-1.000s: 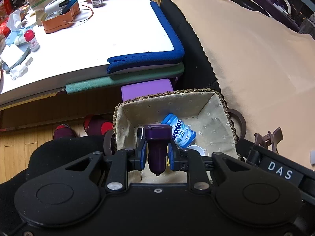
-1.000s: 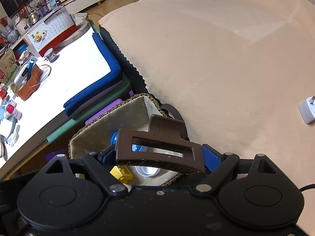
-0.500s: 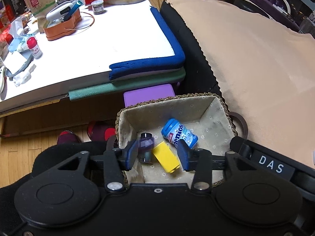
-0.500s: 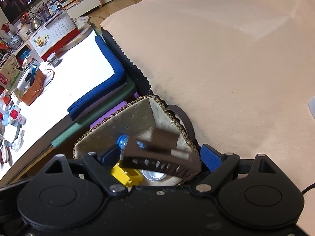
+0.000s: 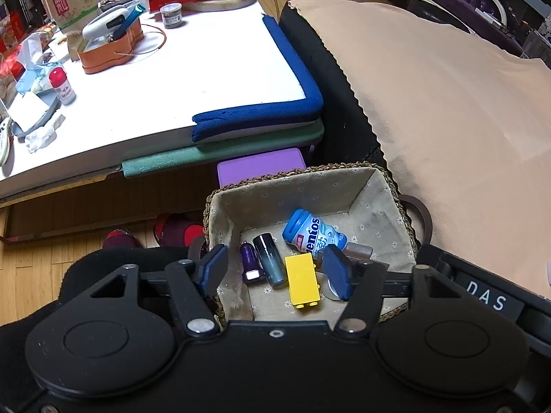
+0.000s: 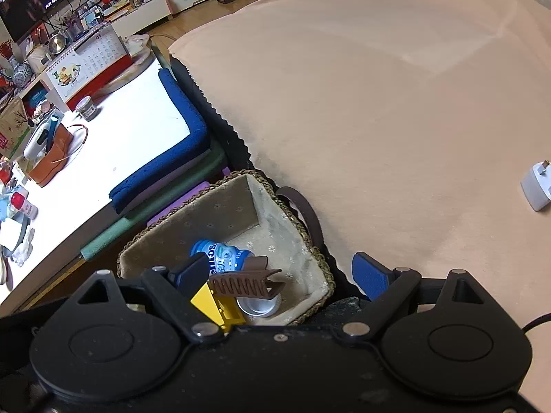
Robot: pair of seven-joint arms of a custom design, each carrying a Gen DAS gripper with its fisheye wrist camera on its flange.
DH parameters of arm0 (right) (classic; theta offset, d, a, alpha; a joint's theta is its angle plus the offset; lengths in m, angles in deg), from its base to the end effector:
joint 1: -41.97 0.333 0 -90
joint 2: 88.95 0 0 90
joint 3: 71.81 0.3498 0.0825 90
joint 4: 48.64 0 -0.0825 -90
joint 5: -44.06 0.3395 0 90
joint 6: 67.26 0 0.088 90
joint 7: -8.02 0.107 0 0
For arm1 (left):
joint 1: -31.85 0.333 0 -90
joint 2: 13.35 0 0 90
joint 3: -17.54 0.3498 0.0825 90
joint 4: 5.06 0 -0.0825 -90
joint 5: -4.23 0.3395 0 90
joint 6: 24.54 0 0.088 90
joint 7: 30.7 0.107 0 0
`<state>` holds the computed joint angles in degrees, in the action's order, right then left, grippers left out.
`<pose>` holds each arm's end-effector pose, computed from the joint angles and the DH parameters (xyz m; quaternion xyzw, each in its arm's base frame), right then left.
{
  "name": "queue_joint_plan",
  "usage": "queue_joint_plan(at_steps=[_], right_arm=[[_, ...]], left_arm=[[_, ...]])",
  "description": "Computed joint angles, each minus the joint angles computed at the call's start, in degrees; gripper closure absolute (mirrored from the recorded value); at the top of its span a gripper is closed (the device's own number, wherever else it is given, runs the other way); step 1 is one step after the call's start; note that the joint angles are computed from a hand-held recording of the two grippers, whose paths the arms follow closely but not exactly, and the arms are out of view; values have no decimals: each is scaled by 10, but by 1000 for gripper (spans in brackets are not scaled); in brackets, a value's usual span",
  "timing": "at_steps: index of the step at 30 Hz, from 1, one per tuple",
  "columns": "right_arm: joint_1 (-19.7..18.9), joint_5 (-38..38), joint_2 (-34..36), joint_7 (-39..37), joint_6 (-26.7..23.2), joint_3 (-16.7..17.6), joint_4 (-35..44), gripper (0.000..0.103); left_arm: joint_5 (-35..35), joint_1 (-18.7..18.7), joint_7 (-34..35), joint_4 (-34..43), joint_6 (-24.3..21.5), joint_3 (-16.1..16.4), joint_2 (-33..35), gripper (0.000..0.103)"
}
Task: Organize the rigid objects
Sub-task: 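Open both tools to drop the clip and charger into the basket, then move both tools from the basket back over the blanket toward the bricks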
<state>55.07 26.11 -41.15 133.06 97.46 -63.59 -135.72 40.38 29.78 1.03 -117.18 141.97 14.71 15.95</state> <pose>0.6950 0.2589 0.2807 -0.6698 0.6936 -0.1089 0.2417 0.6304 -0.0863 0.3181 -0.7973 0.5518 -0.1748 0.1709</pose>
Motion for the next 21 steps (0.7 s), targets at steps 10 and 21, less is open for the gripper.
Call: queue_joint_plan(at_steps=[10, 21], right_arm=[[16, -24, -16, 25, 17, -29, -29, 13], [11, -39, -23, 37, 21, -29, -43, 13]], left_arm=[[34, -21, -38, -17, 19, 26, -12, 36], [78, -29, -85, -25, 25, 39, -20, 27]])
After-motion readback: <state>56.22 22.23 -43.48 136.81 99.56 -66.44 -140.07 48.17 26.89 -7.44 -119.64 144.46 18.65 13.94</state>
